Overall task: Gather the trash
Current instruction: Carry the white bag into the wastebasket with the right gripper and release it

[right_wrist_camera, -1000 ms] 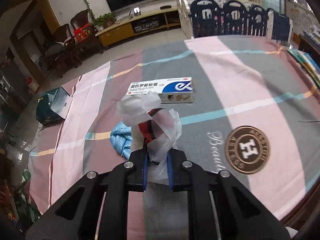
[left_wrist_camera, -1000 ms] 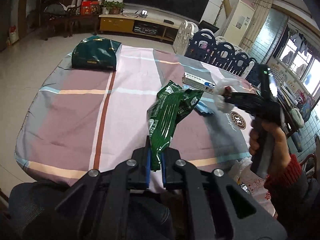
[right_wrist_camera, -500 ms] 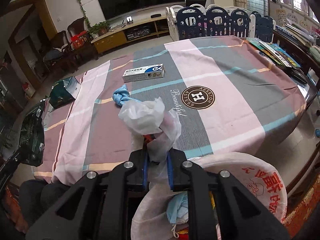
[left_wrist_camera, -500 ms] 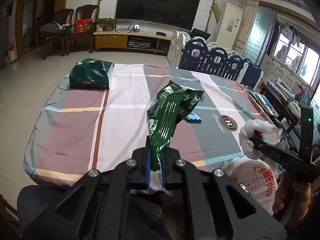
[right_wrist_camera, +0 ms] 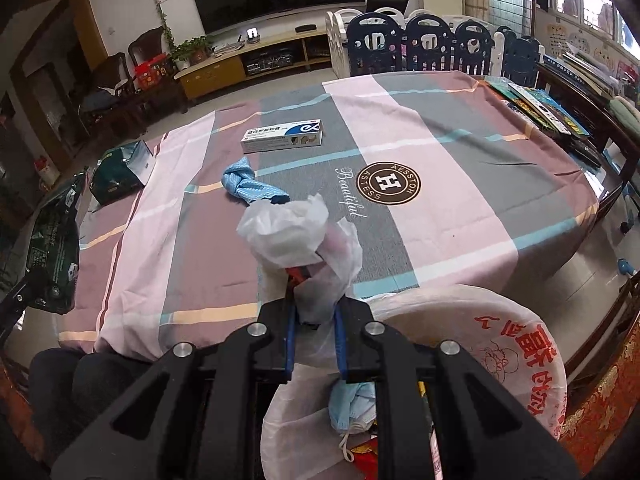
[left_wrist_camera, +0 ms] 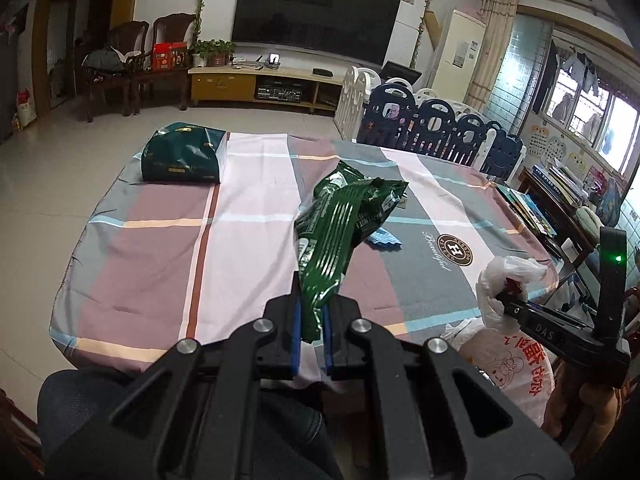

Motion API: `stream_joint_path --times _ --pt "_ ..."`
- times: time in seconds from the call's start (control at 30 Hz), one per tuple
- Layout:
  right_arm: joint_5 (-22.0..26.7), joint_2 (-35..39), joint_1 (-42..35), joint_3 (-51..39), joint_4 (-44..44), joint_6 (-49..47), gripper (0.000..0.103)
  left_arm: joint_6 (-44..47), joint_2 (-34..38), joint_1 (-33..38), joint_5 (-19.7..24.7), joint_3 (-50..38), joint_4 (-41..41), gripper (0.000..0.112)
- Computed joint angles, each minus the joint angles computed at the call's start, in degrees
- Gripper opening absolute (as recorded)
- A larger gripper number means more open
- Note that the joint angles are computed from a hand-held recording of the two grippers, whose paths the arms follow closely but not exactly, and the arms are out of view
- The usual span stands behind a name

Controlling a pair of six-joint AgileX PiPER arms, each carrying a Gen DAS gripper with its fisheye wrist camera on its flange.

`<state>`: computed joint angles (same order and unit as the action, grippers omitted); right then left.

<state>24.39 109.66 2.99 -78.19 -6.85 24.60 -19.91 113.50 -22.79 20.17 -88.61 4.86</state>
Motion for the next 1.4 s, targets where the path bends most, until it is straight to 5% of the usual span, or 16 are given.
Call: stream_joint_path --times 0.63,0.97,1.17,1.27,1.33,1.4 --pt "-1.53 -2.39 -0.79 2.68 1.2 -0.31 0.016 1.2 -0.33 -0.11 -0.47 0.25 -1.29 0.009" --pt "-0.91 -10.95 -5.45 12.1 -3.07 0.61 0.016 3.55 -1.82 -1.11 -1.49 1.71 -2.42 0.009" --pt "1.16 -13.39 -8.64 18.95 -3.44 -1.63 0.017 13.9 -1.52 -1.88 0.05 0.58 -13.23 0.009" --pt "4.03 -11.1 -10.11 20.43 1.18 -6.22 0.033 16.48 -0.81 -3.6 1.16 -0.76 -13.89 0.009" --pt "6.7 -9.1 -11.99 20.34 7.9 -12.64 0.058 21.33 -0.12 -4.67 2.36 -1.86 -17.82 0.009" --pt "5.65 -10.09 -13.74 21.88 11.72 -14.48 0.068 27.1 0.77 -5.58 4.24 -3.15 -22.5 0.009"
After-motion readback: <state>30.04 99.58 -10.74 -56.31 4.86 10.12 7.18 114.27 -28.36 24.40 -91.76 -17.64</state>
